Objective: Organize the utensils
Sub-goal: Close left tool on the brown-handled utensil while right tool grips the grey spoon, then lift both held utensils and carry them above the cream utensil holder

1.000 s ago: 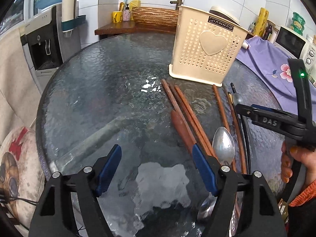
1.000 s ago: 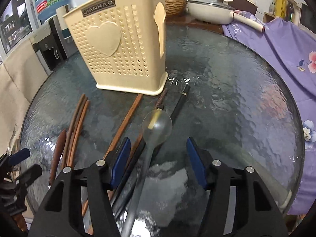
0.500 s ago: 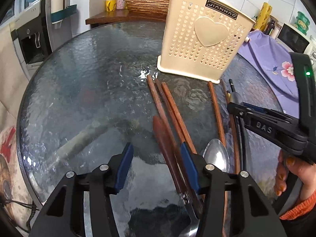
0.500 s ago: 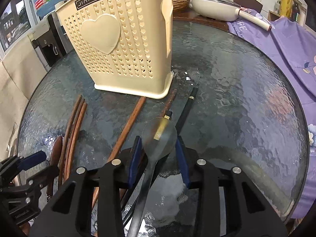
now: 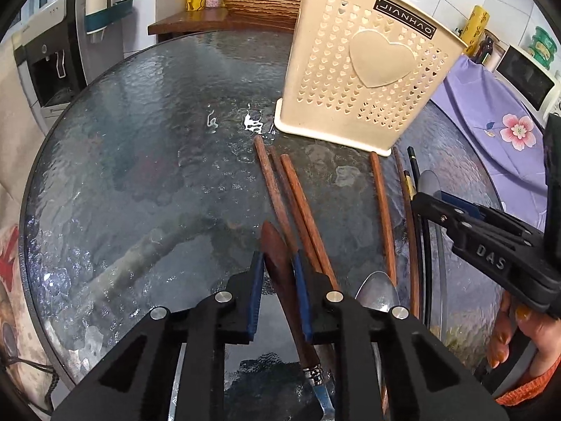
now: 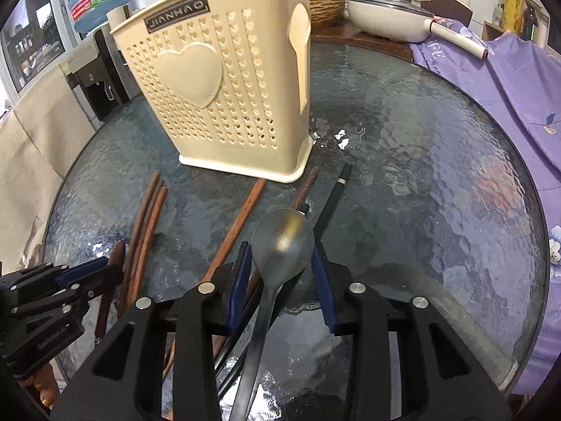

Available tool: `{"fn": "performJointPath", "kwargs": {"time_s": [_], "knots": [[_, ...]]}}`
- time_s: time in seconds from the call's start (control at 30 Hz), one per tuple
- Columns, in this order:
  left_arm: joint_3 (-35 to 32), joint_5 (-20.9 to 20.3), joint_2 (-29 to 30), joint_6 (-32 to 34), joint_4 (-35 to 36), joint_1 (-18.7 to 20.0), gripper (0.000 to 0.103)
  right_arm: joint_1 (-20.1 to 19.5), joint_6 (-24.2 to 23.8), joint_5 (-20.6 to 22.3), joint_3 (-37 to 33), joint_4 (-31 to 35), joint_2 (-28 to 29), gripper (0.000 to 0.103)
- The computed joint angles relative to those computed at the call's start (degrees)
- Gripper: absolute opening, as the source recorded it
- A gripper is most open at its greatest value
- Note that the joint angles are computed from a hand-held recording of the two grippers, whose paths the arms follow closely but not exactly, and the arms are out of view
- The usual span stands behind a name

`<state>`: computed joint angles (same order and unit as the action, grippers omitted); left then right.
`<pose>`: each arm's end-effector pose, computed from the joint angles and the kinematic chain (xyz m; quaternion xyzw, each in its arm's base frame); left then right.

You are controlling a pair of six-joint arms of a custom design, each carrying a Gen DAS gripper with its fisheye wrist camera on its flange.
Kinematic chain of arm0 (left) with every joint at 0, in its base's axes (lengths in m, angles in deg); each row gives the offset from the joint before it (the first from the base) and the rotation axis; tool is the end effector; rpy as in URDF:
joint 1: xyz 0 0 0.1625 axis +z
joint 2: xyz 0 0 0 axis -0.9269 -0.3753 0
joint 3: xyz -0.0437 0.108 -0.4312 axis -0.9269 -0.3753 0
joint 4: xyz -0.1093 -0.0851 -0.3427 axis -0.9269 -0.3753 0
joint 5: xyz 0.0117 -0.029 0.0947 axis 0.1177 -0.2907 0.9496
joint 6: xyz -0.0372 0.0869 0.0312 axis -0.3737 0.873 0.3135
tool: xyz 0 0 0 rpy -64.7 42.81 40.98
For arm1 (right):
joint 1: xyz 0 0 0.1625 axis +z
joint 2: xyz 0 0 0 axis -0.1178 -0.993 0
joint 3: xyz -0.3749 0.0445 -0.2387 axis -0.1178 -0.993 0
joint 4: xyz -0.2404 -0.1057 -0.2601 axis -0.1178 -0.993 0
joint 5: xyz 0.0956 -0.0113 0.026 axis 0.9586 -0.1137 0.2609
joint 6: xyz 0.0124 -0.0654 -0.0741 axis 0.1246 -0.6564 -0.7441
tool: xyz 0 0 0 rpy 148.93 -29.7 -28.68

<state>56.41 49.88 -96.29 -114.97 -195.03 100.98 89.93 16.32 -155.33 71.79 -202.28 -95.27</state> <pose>-0.4586 -0.5492 -0.0506 -0.0304 0.8947 -0.3190 0.3111 0.0296 -0.6572 0.3800 0.3104 -0.9052 0.1732 0.2329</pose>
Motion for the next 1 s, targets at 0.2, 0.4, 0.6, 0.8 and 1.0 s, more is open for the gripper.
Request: {"fn": "performJointPath", "kwargs": {"time_s": [0.2,0.4,0.6,0.8,1.0], "knots": [[1.3,0.1,-0.6,0.9,-3.2,-0.2,0.017,-0.5,-0.8,2.9,0.3,1.6,-1.6,0.036],[3.2,3.4,-2.7,3.3,-6.6,-2.8,0.016,-0.9,-1.8,7.1,1.0,3.4,-4.8,0.036],[3.8,7.1,-3.9,7.5,-7.9,-5.9,0.015,-1.0,-3.5,12.6,1.4,6.9,-9.5,0.036],[5.2,7.5,-4.5,7.8,-9.6,-7.0,0.015,-1.2,-5.1,14.7,1.7,9.3,-12.2,0.036],[6.7,8.1,-5.2,9.6,-11.9,-7.9,0.015,-1.1,-6.7,14.8,2.0,10.8,-13.3,0.036]]}}
